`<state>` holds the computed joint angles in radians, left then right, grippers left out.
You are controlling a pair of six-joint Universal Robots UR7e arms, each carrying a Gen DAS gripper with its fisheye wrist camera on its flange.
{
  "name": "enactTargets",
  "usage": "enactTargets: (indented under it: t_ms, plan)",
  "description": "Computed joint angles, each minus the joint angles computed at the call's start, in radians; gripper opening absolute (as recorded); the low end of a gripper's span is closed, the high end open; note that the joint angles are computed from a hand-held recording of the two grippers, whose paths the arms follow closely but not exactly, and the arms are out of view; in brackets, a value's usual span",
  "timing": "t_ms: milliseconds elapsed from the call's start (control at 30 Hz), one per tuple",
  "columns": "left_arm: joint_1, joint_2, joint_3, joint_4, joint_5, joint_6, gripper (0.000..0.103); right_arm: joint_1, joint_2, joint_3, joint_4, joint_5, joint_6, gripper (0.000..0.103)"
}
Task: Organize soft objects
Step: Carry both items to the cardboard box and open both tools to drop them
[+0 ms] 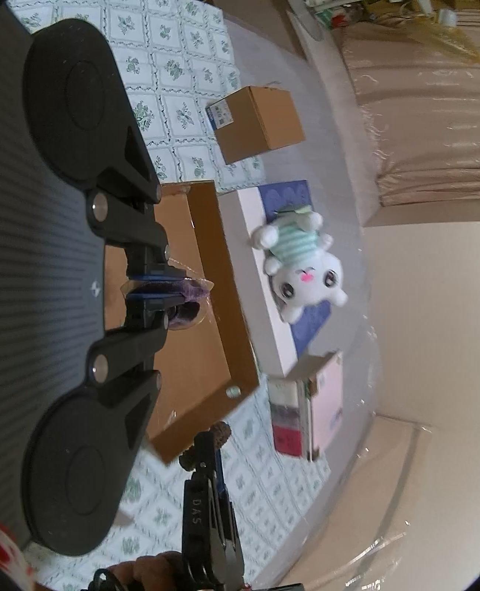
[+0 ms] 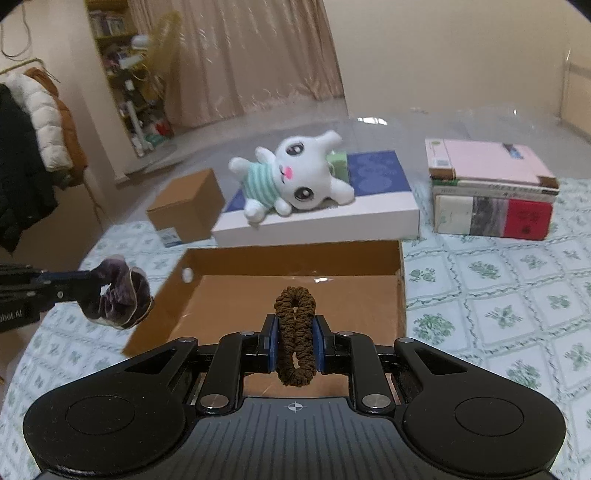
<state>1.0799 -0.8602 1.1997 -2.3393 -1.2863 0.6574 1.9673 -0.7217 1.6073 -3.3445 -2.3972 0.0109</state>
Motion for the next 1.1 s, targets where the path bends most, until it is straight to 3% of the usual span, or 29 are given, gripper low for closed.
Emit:
enactTargets:
  t_ms: [233, 400, 433, 533, 567, 833, 1100]
  plan:
    - [0.036, 0.142, -0.185, 0.099, 0.032, -0.024, 0.005, -0.062, 0.047, -0.083, 0.072, 0.035, -0.003, 0.020]
    - [0.045, 0.189, -0.238, 0.124, 0.044, -0.017, 0.009, -0.093, 0.066, -0.105, 0.081, 0.083, 0.009, 0.020]
    - [0.047, 0.193, -0.240, 0.125, 0.037, -0.013, 0.011, -0.096, 0.070, -0.109, 0.084, 0.091, 0.010, 0.024]
    - [0.049, 0.199, -0.239, 0.123, 0.037, -0.008, 0.025, -0.099, 0.085, -0.117, 0.054, 0.097, 0.004, 0.071]
    - [0.049, 0.198, -0.237, 0.121, 0.039, -0.006, 0.029, -0.098, 0.087, -0.117, 0.038, 0.101, -0.002, 0.071]
    - [0.041, 0.148, -0.192, 0.088, 0.036, 0.006, 0.030, -0.068, 0.065, -0.113, 0.054, 0.075, 0.007, 0.072]
    - [0.016, -0.004, -0.056, 0.010, -0.005, -0.015, 0.047, 0.026, 0.018, -0.055, -0.027, 0.011, -0.014, 0.072]
